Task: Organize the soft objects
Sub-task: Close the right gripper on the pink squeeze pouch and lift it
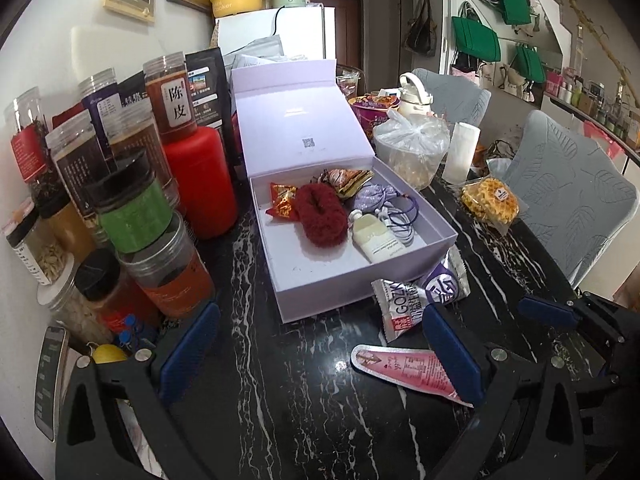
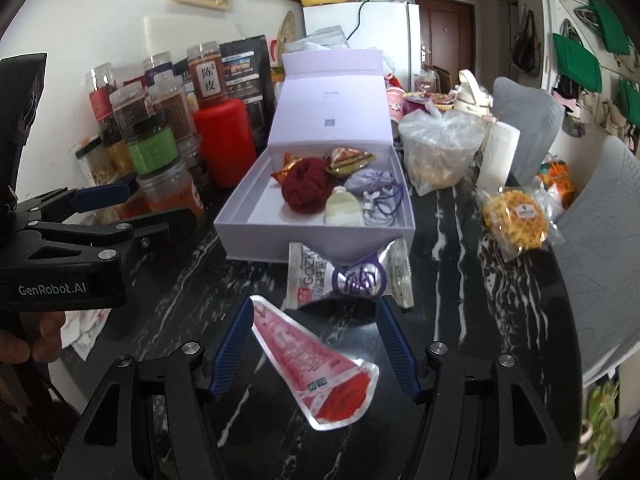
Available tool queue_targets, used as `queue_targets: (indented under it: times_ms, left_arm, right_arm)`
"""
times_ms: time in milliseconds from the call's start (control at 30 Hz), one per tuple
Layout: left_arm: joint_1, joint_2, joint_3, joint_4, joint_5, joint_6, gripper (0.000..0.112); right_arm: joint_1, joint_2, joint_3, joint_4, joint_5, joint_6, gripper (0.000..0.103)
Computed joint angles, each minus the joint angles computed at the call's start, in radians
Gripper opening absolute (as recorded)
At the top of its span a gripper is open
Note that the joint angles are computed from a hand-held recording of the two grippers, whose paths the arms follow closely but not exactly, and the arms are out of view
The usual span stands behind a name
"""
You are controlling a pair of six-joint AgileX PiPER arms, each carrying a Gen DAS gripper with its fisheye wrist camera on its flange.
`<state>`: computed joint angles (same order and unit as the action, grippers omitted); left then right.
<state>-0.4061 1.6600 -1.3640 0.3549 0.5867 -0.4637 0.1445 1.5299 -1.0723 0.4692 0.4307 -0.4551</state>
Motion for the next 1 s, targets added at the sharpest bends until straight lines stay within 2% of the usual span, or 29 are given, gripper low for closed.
queue_targets:
  times_ms: [433,667,733,900,967,1000]
  left_arm:
    - [0.064,0.025,0.098,-0.135,-0.047,0.07,0.103]
    - [0.073,0.058,0.099,-0.172,-0.047,0.097,0.103]
    - [0.078,0.066,0.095,-0.183,-0.048,0.103,0.103]
    - [0.079,0.082,0.068,-0.177,-0.042,0.094,0.103]
    - [0.075,0.086,0.058,-0.164,-0.043,0.086,0.103]
    - [0.073,0.09,0.051,-0.17,-0.044,0.092,0.103]
  right_arm:
    - [0.021,0.118,0.007,0.051,0.024,-0.079,0.064]
    - [0.038,0.203,-0.068,-0.018,0.07,-0.088,0.064]
    - [0.04,0.226,-0.091,-0.024,0.086,-0.108,0.068]
    - [0.059,0.289,-0.154,-0.145,0.113,-0.042,0.069]
    - [0.059,0.286,-0.146,-0.151,0.099,-0.048,0.067]
    - [0.056,0.283,-0.142,-0.146,0.098,-0.054,0.059]
